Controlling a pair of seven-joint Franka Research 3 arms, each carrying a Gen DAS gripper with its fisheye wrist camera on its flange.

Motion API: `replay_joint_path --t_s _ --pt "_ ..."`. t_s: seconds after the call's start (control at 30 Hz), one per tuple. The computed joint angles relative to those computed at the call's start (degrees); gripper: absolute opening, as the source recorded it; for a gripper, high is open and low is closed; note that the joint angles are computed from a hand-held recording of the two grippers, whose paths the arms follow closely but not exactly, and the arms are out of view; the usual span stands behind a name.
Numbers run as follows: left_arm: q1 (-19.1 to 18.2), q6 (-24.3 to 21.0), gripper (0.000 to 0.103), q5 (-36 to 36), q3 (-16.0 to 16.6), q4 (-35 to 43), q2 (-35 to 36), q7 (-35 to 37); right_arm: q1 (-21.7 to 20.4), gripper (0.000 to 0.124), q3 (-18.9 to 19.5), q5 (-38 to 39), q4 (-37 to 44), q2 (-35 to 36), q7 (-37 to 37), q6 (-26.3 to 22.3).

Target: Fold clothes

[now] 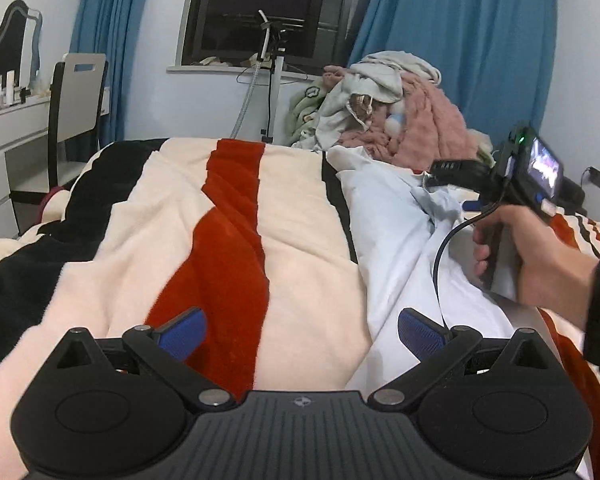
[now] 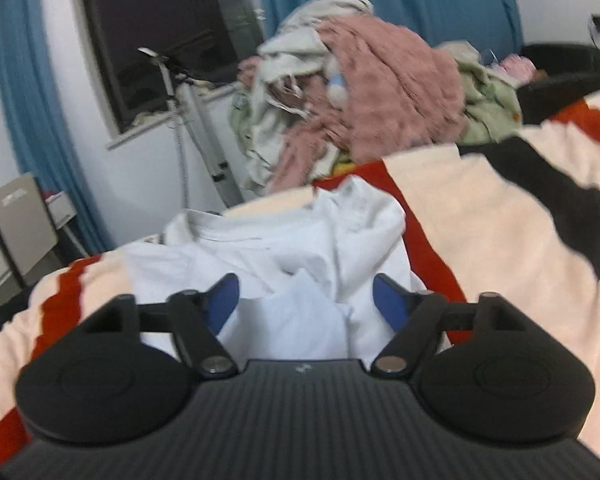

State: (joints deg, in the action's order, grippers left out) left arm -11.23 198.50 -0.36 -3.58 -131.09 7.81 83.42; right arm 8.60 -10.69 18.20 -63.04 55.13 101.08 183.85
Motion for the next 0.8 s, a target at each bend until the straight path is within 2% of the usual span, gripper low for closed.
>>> replay_joint_path --t_s 0.07,0.27,0.33,0.37,0.4,0.53,0.63,0.7,0.77,0.8 --pt "-2.1 -0.2 0.103 -3.1 1.4 -0.4 -0.6 2.6 -0.8 0.075 3.0 -0.7 -7.5 -5.5 -3.0 1.7" --pt "1.9 -0.4 0.103 1.1 -1.7 -4.8 -5.7 -0.8 3.8 0.075 2.1 2.2 -30.8 -22.3 -9.0 10.1" --pt "4.6 -0.5 0.103 10.4 -2.7 -6.2 -7.5 -7.5 5.8 0.075 1.8 4.3 -38.0 -27.8 -11.1 12.8" --pt "5.1 -0.3 0.103 12.2 -3.1 -7.0 -8.3 -8.8 5.9 0.075 2.7 4.9 -41.9 -30.8 -12.0 14.3" --pt "5.3 0.0 0.103 10.2 -4.0 -8.0 -9.2 -7.4 5.3 0.075 4.1 5.1 -45.4 -33.4 -12.6 15.9" --pt "5.5 0.1 0.103 18.5 -2.9 -10.5 -12.3 -14.7 3.1 0.075 9.2 5.5 -58.3 -42.9 -14.5 21.8" --pt "7.9 1.4 0.103 13.9 -6.7 -12.9 -14.5 -10.6 3.0 0.075 10.9 6.8 -65.8 -48.5 -15.9 24.5" --pt "8.8 1.7 0.103 11.3 -8.4 -13.9 -15.6 -8.4 4.6 0.075 11.5 12.8 -69.8 -52.4 -20.8 24.7" --pt "8.3 1.4 0.103 11.6 -8.0 -14.3 -16.1 -8.7 6.6 0.075 13.2 28.3 -71.1 -55.9 -34.4 23.2" --pt "8.2 1.2 0.103 11.6 -8.0 -14.3 -16.2 -8.7 6.9 0.075 13.8 31.6 -72.5 -57.6 -36.4 23.1"
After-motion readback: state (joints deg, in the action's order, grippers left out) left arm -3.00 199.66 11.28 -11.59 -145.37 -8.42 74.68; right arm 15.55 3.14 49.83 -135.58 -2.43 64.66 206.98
